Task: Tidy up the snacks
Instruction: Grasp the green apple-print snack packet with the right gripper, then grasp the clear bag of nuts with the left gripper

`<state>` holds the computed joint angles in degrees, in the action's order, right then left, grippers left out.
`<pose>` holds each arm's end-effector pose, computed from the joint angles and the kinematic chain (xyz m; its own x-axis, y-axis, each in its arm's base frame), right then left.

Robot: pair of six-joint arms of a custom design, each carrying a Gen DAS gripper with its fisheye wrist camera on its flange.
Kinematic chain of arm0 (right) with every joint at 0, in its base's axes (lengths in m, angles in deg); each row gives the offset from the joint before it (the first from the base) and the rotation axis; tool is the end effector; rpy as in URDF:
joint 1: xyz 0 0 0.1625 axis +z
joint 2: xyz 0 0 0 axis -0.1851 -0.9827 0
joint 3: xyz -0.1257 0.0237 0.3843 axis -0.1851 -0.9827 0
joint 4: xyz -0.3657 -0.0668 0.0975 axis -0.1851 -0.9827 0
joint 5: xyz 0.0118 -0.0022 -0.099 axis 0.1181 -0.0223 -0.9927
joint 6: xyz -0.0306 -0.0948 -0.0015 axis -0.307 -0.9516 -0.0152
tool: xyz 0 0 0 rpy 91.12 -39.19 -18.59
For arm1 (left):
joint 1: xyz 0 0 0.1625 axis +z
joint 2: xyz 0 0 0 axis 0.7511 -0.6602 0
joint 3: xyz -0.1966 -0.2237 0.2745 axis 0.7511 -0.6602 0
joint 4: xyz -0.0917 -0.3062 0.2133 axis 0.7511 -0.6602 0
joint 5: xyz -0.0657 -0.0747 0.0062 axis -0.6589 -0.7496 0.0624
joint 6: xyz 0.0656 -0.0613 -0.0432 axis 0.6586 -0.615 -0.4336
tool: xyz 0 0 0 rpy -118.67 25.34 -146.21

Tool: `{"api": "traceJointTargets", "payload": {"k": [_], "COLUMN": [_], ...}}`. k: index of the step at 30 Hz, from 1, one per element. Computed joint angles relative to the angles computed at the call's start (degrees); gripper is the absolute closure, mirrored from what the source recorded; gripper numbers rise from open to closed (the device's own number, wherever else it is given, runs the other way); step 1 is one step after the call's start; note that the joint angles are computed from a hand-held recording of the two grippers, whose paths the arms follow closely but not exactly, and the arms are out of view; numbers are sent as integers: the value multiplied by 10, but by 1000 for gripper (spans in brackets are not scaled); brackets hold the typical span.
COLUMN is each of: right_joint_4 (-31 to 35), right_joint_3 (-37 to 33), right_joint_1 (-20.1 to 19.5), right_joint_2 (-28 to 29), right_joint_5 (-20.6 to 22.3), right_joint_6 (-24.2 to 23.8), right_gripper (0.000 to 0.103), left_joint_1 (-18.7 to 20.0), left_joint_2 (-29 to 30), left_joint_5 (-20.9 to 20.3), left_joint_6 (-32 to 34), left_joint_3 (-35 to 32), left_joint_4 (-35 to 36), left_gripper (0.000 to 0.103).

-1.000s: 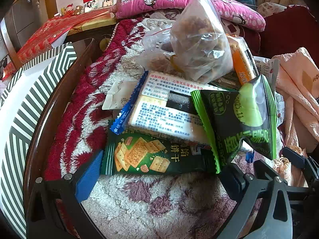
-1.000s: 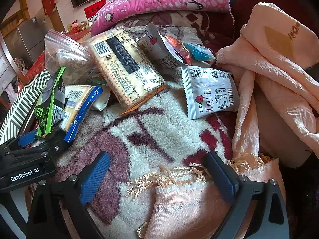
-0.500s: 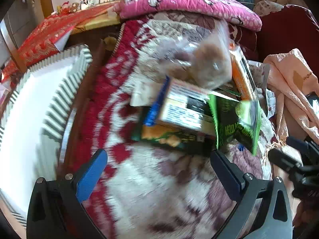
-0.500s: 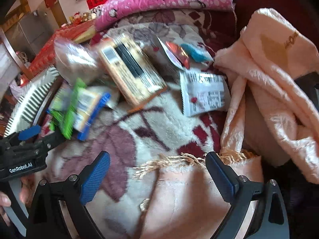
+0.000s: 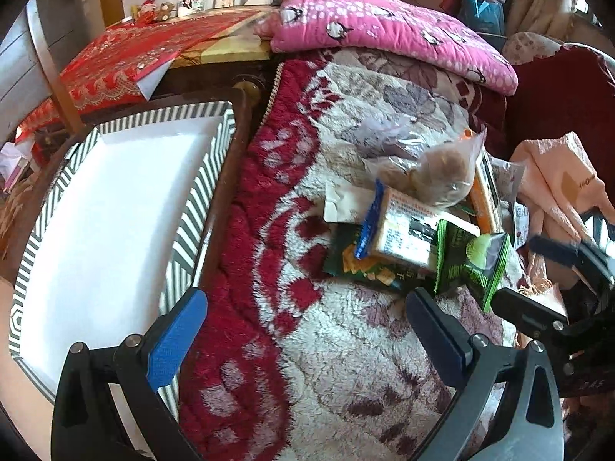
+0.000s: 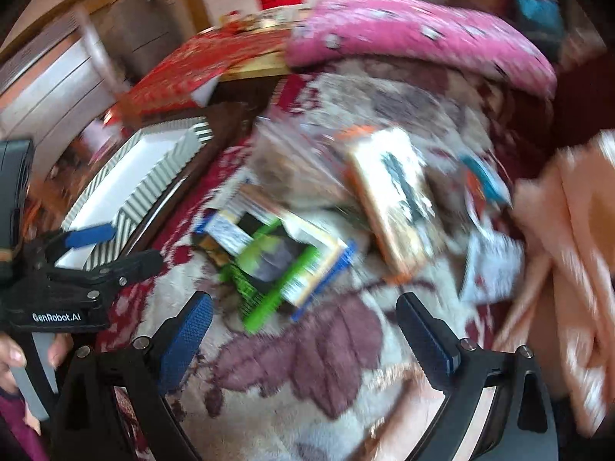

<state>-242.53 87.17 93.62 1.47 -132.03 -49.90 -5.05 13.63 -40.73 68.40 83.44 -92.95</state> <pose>0.0310 -0.3730 0.2378 -0.7415 0.3854 0.5491 -0.1645 0.6891 -0.7058 -0.3357 -0.5592 -0.0478 -0.4843 0.7830 -0.3903 0.8283 0.5540 0.0836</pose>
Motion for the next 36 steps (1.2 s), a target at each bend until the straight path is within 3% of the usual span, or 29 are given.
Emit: {"api": "traceJointTargets", "payload": {"k": [3, 6, 15, 16, 17, 18, 21, 36], "right_joint_4": [27, 96, 190, 198, 223, 247, 259, 192], "right_joint_3": [-21, -45, -94, -98, -101, -102, -94, 11], "right_joint_1": [11, 16, 8, 5, -1, -8, -24, -76], "right_joint_2": [4, -1, 11, 11, 4, -5, -25, -67], "right_joint_5": [-1, -5, -32, -31, -19, -6, 26, 62], "right_joint_6": [-66, -118, -183, -182, -172, -159, -128, -27], "right_gripper": [5, 5, 5, 7, 18, 39, 51, 56], "left_joint_1": [0, 4, 9, 8, 8, 7, 5, -33], "left_joint_2": [-2, -4, 3, 4, 6, 7, 13, 67], "left_joint_5": [10, 11, 17, 16, 14, 14, 10, -31], "left_joint_6": [2, -4, -13, -12, -12, -11, -9, 28], "left_joint_3": [-1, -5, -20, -22, -24, -25, -33, -102], "left_joint_4": [-2, 4, 21, 20, 21, 21, 28, 39], "left_gripper": [0, 0, 0, 0, 0, 0, 0, 0]}}
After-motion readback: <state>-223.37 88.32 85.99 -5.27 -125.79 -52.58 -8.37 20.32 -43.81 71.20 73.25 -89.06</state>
